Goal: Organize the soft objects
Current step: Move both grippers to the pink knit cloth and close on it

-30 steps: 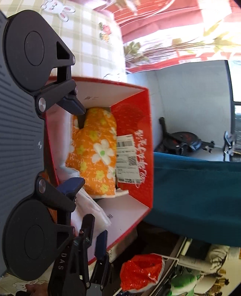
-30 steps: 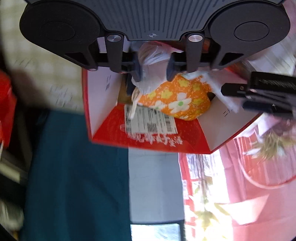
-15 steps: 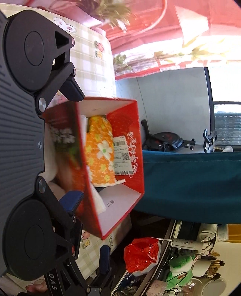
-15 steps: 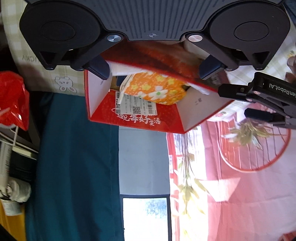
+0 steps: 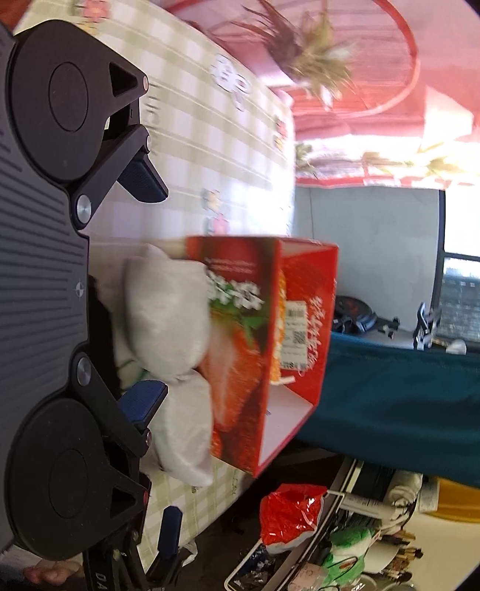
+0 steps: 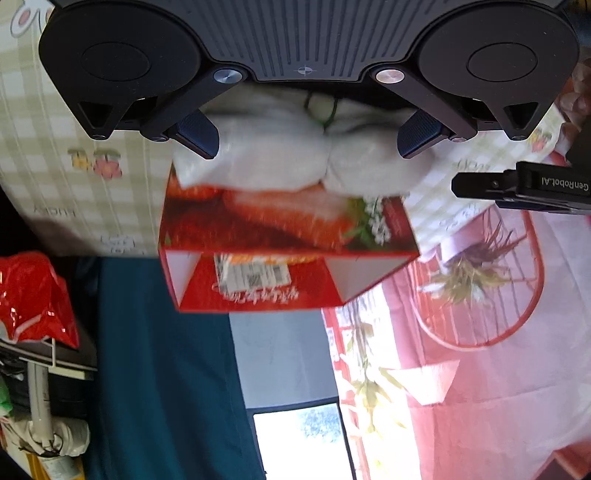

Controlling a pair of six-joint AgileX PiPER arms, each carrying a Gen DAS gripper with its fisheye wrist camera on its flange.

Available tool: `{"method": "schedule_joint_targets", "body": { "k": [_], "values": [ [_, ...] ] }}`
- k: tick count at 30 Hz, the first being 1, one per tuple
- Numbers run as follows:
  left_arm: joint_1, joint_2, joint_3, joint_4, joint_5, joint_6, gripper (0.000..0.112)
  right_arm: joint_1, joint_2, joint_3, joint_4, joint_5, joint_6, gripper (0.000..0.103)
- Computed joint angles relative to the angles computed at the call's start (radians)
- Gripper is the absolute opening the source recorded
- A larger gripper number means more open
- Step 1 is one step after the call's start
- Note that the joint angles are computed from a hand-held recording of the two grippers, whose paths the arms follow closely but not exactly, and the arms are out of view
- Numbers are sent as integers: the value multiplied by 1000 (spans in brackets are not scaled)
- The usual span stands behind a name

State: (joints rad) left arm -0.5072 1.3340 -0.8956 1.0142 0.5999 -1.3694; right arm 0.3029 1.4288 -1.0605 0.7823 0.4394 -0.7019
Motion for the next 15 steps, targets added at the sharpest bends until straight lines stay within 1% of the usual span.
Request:
{"method": "schedule_joint_targets", "body": {
  "k": [1,6,8,12,14,15],
  "values": [
    [-7,-11,21,6,9,-22,103,-6,-17,23,17,11,-14,99],
    [-23,-57,100,44,23,-105,103,-44,-31,48,59,115,-40,80],
    [-17,-62,113,51,-2,-124,103,-41,-28,51,46,131,-28,79],
    [0,-47,130,56,-54,-144,103,-17,-8,42,-15,145,30,72],
    [1,-32,143,74,-73,-183,103,-17,5,40,-18,153,38,70],
    [14,-29,150,65,-97,-186,103,-17,11,37,-20,158,41,68]
  ]
}}
